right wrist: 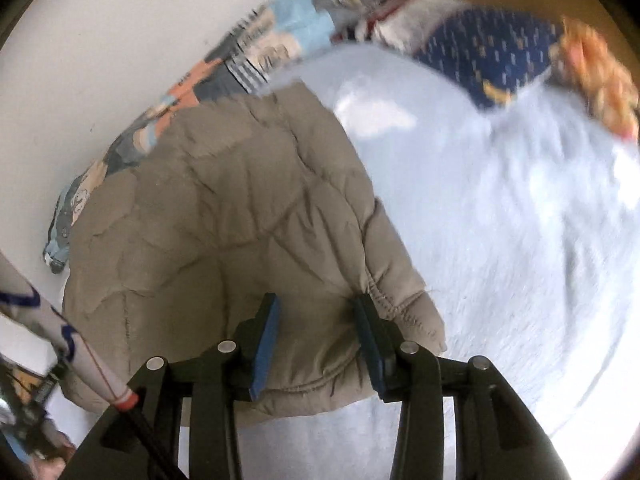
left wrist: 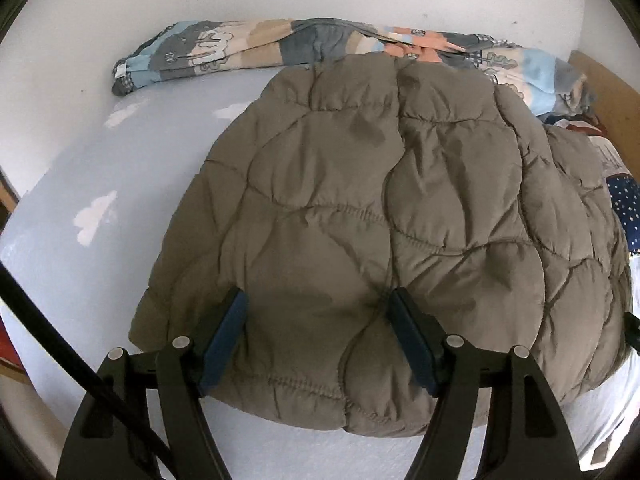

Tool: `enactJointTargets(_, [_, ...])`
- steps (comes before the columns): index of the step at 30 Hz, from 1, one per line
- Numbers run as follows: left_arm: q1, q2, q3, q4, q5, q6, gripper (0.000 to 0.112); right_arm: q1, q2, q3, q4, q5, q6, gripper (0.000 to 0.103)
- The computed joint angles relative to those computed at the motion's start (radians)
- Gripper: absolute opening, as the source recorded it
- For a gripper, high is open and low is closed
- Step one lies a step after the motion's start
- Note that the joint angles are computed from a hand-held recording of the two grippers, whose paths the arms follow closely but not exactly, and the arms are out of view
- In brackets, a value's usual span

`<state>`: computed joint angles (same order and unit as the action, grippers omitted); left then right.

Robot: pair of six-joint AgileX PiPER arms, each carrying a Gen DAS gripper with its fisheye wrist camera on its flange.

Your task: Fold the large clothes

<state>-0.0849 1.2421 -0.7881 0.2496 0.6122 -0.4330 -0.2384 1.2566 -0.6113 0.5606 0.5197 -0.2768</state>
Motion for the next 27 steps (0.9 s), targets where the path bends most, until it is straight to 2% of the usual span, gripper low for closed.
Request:
enactJointTargets(2, [-0.009,-0.043,0.009,0.010,0.000,-0.004,0.073,0.008,0.023,-0.013,-0.019,0.009,0.011,0.043])
enactJointTargets(5, [-0.020,-0.087,-0.003,-0.020,0.000,0.027,0.073,0.046,-0.049,-0.009,-0.063,-0.017,0.079,0.044])
enactJointTargets(7, [-0.052,-0.074,-0.045,-0.023,0.016,0.029,0.073,0.072,-0.090,-0.017,-0.075,-0.044,0.094,0.047])
enactJointTargets(10, [-0.084,-0.006,-0.152,-0.089,0.044,0.096,0.073,0.141,-0.081,-0.065,-0.135,-0.087,0.168,0.048])
enactJointTargets(12, [-0.123,0.080,-0.255,-0.082,0.077,0.091,0.073,0.184,-0.031,-0.122,-0.150,-0.096,0.185,0.048])
enactJointTargets(14, [-0.129,0.191,-0.380,-0.143,0.114,0.152,0.073,0.231,0.028,-0.184,-0.182,-0.115,0.224,0.048])
enactJointTargets(19, [-0.158,0.457,-0.642,-0.112,0.185,0.123,0.073,0.316,0.232,-0.384,-0.315,-0.138,0.309,0.048])
enactJointTargets(22, [-0.147,0.589,-0.751,-0.139,0.257,0.139,0.074,0.319,0.377,-0.490,-0.333,-0.117,0.304,0.048])
enactJointTargets(25, [-0.136,0.660,-0.806,-0.161,0.279,0.158,0.077,0.327,0.531,-0.617,-0.407,-0.007,0.357,0.052])
enactJointTargets(27, [-0.136,0.687,-0.846,-0.162,0.314,0.160,0.077,0.330,0.593,-0.664,-0.431,0.019,0.379,0.055])
